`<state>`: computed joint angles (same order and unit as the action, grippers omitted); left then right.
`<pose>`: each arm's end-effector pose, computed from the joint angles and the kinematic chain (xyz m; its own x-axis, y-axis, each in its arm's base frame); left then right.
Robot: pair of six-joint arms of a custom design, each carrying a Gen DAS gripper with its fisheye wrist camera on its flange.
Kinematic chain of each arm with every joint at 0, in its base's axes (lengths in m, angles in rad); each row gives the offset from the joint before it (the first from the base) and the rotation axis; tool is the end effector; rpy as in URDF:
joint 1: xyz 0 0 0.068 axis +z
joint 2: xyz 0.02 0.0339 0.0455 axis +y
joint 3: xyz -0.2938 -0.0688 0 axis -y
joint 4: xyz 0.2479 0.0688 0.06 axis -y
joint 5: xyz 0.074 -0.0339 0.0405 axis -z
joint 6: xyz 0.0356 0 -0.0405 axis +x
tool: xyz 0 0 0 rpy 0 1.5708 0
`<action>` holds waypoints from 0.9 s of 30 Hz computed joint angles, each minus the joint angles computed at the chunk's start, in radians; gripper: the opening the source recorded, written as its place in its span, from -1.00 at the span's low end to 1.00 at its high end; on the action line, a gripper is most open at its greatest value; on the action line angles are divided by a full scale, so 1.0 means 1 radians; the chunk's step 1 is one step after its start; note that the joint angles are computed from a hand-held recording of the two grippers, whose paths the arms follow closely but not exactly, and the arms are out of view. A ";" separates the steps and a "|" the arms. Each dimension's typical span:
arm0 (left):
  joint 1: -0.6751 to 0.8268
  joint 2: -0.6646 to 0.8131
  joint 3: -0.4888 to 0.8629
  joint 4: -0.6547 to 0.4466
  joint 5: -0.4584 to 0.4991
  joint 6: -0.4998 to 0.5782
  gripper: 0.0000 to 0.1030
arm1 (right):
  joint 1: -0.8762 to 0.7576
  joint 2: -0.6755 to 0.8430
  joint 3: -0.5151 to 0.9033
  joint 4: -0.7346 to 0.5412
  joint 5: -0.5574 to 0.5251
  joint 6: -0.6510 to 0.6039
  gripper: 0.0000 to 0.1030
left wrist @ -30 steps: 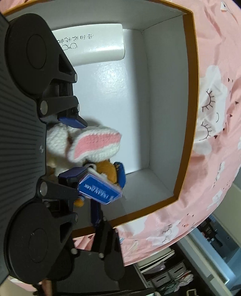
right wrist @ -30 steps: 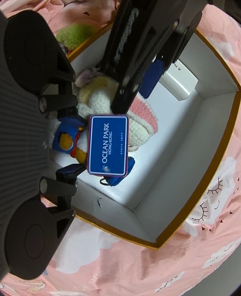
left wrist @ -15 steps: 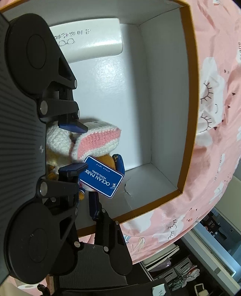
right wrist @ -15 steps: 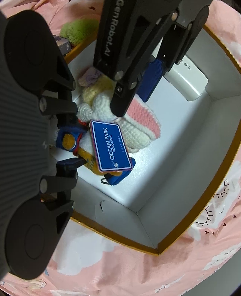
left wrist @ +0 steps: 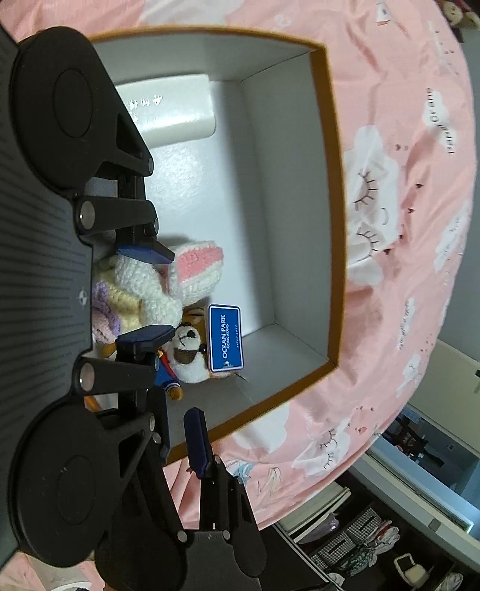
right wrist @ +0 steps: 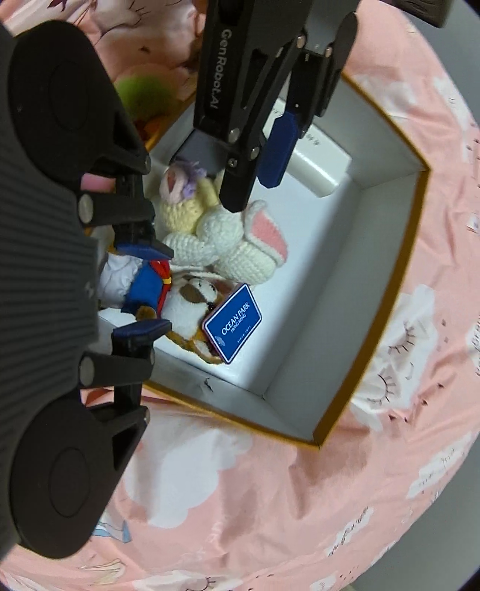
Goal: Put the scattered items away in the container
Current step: 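Withdraw both grippers and move the right gripper to the pink pouch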
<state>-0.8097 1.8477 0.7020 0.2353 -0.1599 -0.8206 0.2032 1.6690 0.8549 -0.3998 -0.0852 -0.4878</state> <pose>0.2277 -0.2308 0.1088 -0.8450 -0.1600 -0.5102 0.0430 0.9308 -0.3630 0.2941 0.0637 0.1643 -0.7028 -0.6216 -0.3460 -0.6335 0.7681 -0.0933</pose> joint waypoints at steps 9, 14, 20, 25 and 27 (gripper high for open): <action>-0.130 -0.134 -0.038 -0.132 -0.210 -0.028 -0.20 | -0.101 -0.249 -0.129 -0.012 -0.114 0.094 -0.03; -0.217 -0.211 -0.067 -0.184 -0.285 -0.056 -0.20 | -0.214 -0.396 -0.205 -0.080 -0.228 0.174 0.06; -0.321 -0.218 -0.050 -0.266 -0.345 -0.124 -0.20 | -0.344 -0.465 -0.297 -0.132 -0.285 0.212 0.06; -0.370 -0.185 -0.052 -0.282 -0.343 -0.193 -0.20 | -0.447 -0.422 -0.364 -0.125 -0.342 0.216 0.08; -0.385 -0.184 -0.066 -0.279 -0.342 -0.224 -0.20 | -0.480 -0.386 -0.380 -0.113 -0.353 0.224 0.09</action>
